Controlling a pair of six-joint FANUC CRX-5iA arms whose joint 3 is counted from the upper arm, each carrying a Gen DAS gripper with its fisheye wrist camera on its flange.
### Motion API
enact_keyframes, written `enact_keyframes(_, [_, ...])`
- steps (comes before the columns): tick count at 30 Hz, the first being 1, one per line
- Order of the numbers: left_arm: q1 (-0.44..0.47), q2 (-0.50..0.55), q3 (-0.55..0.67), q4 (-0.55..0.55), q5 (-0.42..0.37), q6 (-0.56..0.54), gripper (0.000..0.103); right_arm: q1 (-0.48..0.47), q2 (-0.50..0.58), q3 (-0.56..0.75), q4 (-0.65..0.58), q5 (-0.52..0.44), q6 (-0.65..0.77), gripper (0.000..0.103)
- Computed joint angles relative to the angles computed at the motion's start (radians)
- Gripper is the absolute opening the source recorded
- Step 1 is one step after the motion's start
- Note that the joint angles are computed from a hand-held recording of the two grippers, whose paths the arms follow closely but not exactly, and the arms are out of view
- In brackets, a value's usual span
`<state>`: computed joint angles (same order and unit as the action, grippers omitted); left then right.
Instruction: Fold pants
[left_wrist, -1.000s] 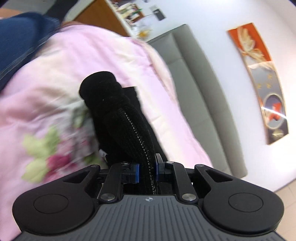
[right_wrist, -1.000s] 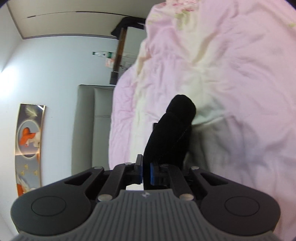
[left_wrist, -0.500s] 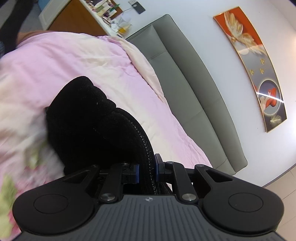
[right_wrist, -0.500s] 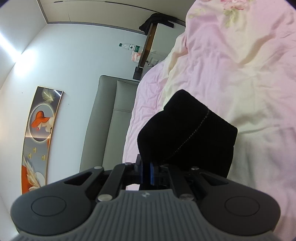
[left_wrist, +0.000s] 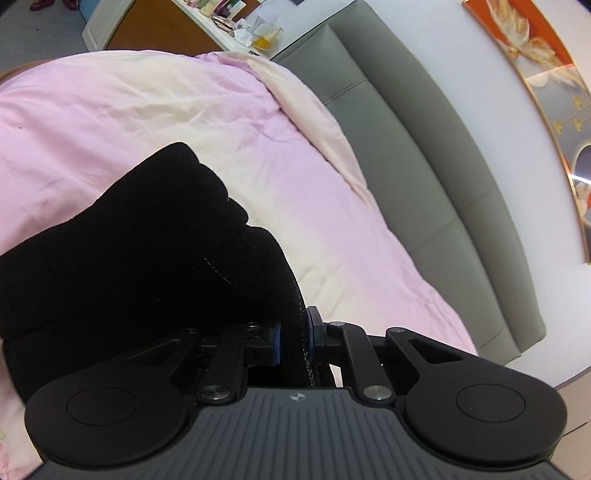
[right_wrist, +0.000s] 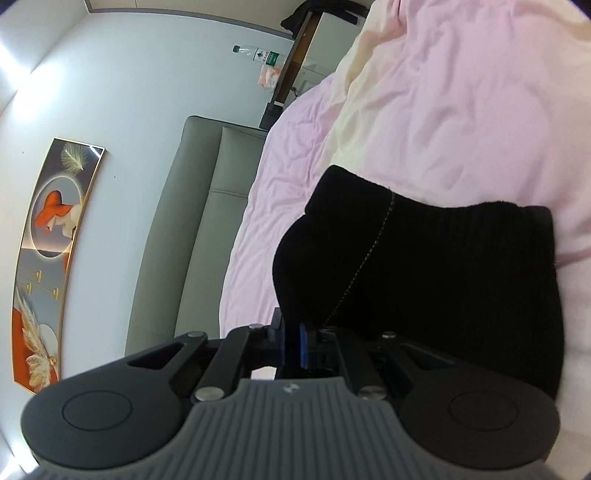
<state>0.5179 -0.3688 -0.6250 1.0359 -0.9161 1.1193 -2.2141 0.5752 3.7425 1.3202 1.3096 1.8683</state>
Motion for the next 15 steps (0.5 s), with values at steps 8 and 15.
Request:
enact_keyframes(8, [-0.109, 0.137, -0.041, 0.119, 0.180, 0.197, 0.016, -0.113, -0.094, 0.036, 0.096, -0.101, -0.319, 0.046])
enact_keyframes(15, [-0.160, 0.067, -0.058, 0.029, 0.299, 0.254, 0.053, -0.072, -0.097, -0.024, 0.032, 0.046, -0.109, 0.050])
